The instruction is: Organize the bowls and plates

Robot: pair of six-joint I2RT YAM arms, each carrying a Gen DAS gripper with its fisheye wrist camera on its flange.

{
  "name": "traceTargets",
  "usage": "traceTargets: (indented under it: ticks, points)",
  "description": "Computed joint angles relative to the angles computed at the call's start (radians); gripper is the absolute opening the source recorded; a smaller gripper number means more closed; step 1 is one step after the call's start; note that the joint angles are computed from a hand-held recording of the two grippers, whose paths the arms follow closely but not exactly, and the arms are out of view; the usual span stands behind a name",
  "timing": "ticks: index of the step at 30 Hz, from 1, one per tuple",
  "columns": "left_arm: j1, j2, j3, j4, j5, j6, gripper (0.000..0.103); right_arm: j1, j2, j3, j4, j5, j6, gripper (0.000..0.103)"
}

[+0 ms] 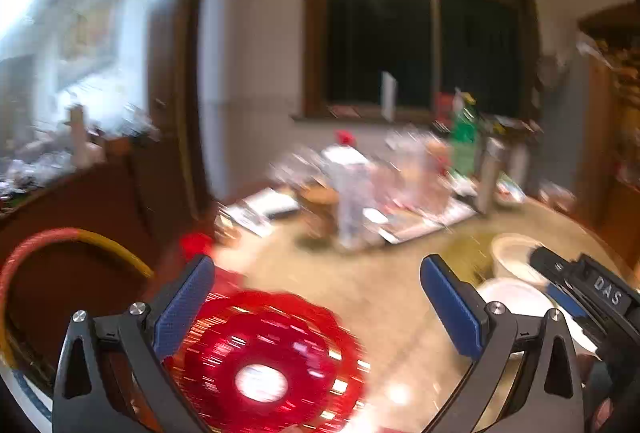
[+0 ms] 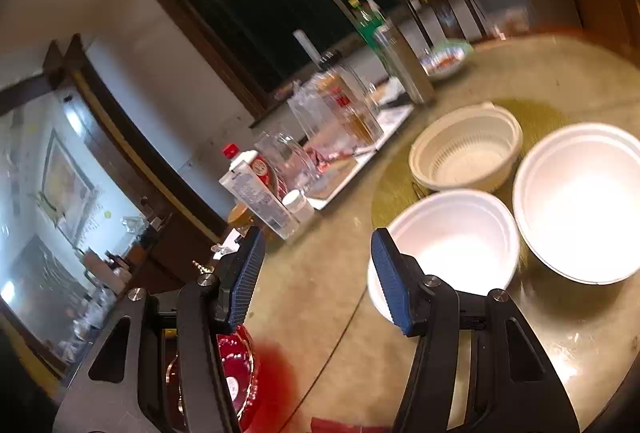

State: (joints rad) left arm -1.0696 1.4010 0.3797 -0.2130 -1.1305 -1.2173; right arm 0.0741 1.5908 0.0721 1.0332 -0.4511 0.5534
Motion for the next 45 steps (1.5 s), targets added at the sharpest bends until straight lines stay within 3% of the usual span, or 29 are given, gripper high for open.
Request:
traceTargets:
  ticks: [3,5,8,11,13,19,30,32,34,39,42,45]
  points:
    - [0.107,0.068,0.040,0.190,0.204,0.211,0.103,-0.102,-0.079,0.066,-0.278,-0.106,-0.093,0.056]
    - [0.169,0.110,0.055,0.286,0.328,0.277,0.103,-0.218,-0.094,0.113,-0.455,-0.219,-0.170,0.056]
    - [0.264,0.197,0.110,0.359,0.542,0.300,0.103,-0.356,-0.109,0.142,-0.622,-0.307,-0.283,0.056]
    - [0.313,0.265,0.162,0.377,0.669,0.284,0.103,-0.472,-0.052,0.186,-0.744,-0.360,-0.400,0.056]
    - [0.339,0.310,0.197,0.387,0.751,0.277,0.103,-0.505,0.014,0.220,-0.778,-0.372,-0.431,0.056]
    - [0.370,0.427,0.284,0.376,0.866,0.262,0.102,-0.490,0.190,0.326,-0.828,-0.414,-0.428,0.056]
    - [0.383,0.558,0.389,0.370,0.905,0.261,0.101,-0.420,0.307,0.379,-0.713,-0.313,-0.284,0.056]
    - [0.377,0.579,0.417,0.344,0.889,0.270,0.094,-0.410,0.318,0.386,-0.709,-0.300,-0.270,0.055]
    - [0.378,0.600,0.436,0.331,0.904,0.276,0.075,-0.396,0.324,0.390,-0.699,-0.274,-0.265,0.041]
    - [0.366,0.651,0.480,0.301,0.900,0.294,0.047,-0.379,0.369,0.407,-0.680,-0.247,-0.256,0.016]
    - [0.360,0.673,0.495,0.300,0.917,0.315,0.026,-0.370,0.361,0.383,-0.641,-0.242,-0.264,0.010]
    - [0.341,0.677,0.509,0.283,0.896,0.334,0.015,-0.358,0.335,0.355,-0.614,-0.233,-0.271,0.007]
